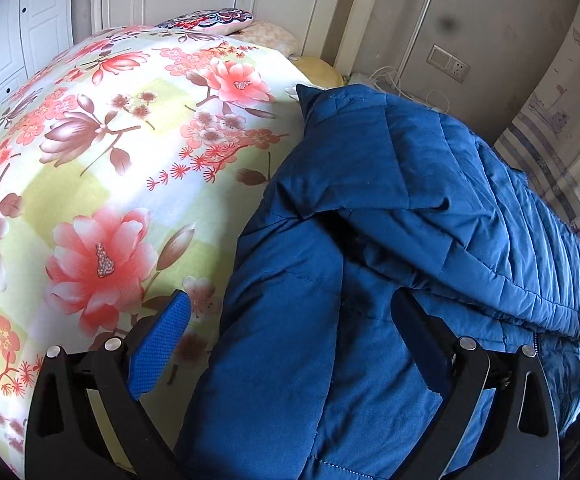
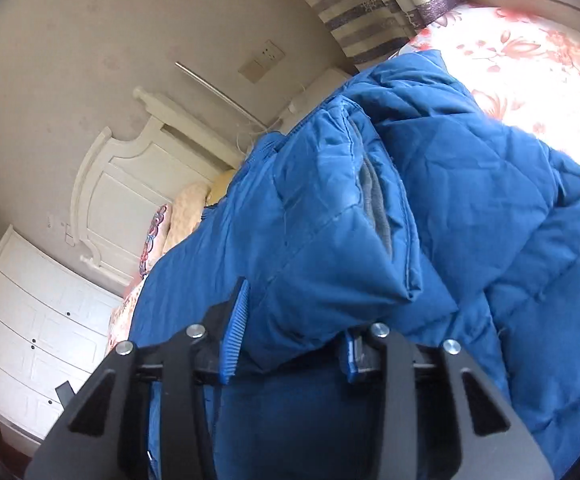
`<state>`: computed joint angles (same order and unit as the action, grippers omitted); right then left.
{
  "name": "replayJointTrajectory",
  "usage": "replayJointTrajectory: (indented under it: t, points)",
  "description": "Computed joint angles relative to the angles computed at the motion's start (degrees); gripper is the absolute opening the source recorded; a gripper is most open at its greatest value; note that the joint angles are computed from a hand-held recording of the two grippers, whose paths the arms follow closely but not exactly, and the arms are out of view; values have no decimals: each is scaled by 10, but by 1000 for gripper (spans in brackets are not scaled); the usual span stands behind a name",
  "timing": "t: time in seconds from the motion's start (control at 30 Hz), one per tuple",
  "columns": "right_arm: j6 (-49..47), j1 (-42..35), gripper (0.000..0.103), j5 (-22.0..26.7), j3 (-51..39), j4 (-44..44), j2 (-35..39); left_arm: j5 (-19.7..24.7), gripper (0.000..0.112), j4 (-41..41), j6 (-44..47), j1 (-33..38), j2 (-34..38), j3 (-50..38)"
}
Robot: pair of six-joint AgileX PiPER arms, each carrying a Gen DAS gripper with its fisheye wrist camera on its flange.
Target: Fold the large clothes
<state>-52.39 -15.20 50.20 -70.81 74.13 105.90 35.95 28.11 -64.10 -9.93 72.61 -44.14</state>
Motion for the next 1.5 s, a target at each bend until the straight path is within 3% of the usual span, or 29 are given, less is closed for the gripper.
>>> replayJointTrajectory:
  t: [0.1,0.13,0.2,0.33,0.4,0.47,0.57,0.6,0.67,0.77,0.83,1.0,1.07,1.13,1.23,1.3,1.37,1.5]
  points:
    - [-17,-2,42,-3,9,9,-7,-3,96,0,-3,0,-1,1]
    - [-24,-1,29,-6,14,14,-8,-2,96,2,-5,-2,0,0]
    - [-55,1,24,-11,49,30,-34,-5,96,-2,1,2,-2,3]
    - [-106,-9,22,-16,73,34,-82,-4,96,-1,0,1,-2,2]
    - [-84,-4,22,-28,73,1,-88,-4,96,-1,0,1,-2,2]
    - [-22,6,24,-36,56,-60,-66,-5,97,-2,1,2,-1,2]
    - [18,-5,35,-12,46,-86,-50,-5,97,-1,-1,1,-2,2]
    - [36,-6,45,-15,53,-108,-66,-6,97,-2,-1,1,-4,3]
    - [54,-11,51,-61,90,-120,-119,-10,97,-5,1,3,-7,7]
    - [-15,-19,53,-210,182,-52,-235,-6,97,-4,2,1,-8,6]
    - [-54,3,53,-245,186,-47,-266,2,97,0,0,-3,-2,1]
    - [72,154,53,-299,104,-305,-208,14,97,5,-4,-11,6,-8]
    - [178,182,53,-328,81,-420,-167,3,97,1,-1,-5,-1,-1]
    - [292,193,54,-318,47,-534,-110,-4,97,-2,0,-1,-6,4]
    - [435,219,57,-355,71,-683,-102,-13,97,18,-35,1,-26,22]
    - [438,221,57,-355,74,-695,-103,5,97,100,-133,-26,-58,36]
    - [401,216,58,-357,78,-653,-103,43,97,151,-168,-60,-79,16]
    - [364,210,59,-354,74,-617,-98,47,97,56,-8,-51,-33,-104]
